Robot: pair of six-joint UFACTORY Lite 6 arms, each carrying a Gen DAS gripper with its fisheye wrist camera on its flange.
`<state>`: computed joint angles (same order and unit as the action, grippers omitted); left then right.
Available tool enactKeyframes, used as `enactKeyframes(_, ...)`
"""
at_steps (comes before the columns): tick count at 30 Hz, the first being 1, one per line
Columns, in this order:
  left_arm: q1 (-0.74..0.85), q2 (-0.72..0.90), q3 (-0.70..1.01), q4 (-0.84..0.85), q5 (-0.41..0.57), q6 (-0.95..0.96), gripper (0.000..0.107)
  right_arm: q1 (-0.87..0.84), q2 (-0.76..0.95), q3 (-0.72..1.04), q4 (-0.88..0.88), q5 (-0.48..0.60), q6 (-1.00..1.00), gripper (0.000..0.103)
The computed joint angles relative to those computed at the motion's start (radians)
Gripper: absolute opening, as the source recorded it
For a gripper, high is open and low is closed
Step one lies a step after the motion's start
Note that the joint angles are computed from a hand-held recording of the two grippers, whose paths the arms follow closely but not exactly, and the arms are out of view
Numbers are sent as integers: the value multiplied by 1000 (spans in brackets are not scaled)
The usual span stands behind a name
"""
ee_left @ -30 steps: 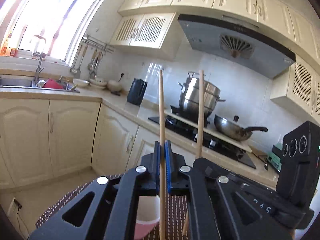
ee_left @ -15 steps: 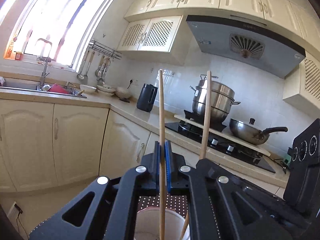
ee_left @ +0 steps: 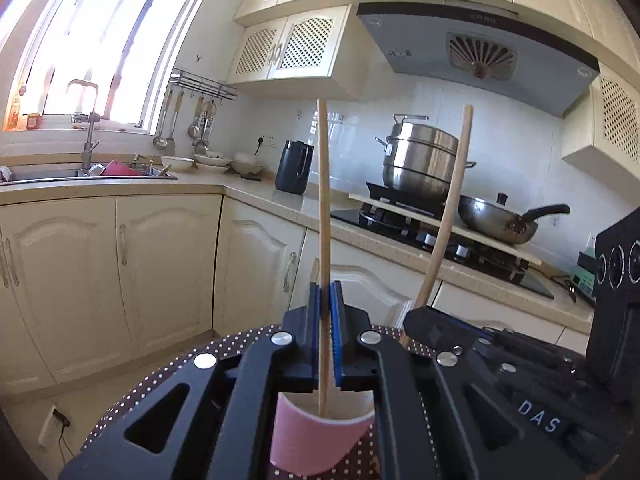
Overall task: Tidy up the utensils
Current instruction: 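Lower the left tool's chopstick into the pink cup while the right tool releases its own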
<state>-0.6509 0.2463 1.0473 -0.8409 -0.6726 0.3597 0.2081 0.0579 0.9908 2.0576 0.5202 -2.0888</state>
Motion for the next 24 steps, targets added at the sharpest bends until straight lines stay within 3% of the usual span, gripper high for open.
enactKeyframes(9,-49,-48,-35,-138,67,127,7,37,-40,-64,4,-86,-10,7)
enactKeyframes(10,-50,-56,-40,-151,77,131,9,41,-41,-68,-1,-93,0,7)
enactKeyframes(11,-50,-64,-45,-162,87,135,21,46,-41,-69,-15,-103,15,8)
enactKeyframes(13,-56,-87,-68,-194,84,150,28,60,-50,-74,1,-138,12,13)
enactKeyframes(18,-69,-169,-126,-255,95,179,31,47,-131,-119,-1,-153,54,45)
enactKeyframes(20,-85,-209,-151,-304,90,216,37,34,-169,-138,-64,-148,120,45)
enactKeyframes(24,-140,-276,-193,-423,64,318,38,30,-264,-180,-201,-166,251,46)
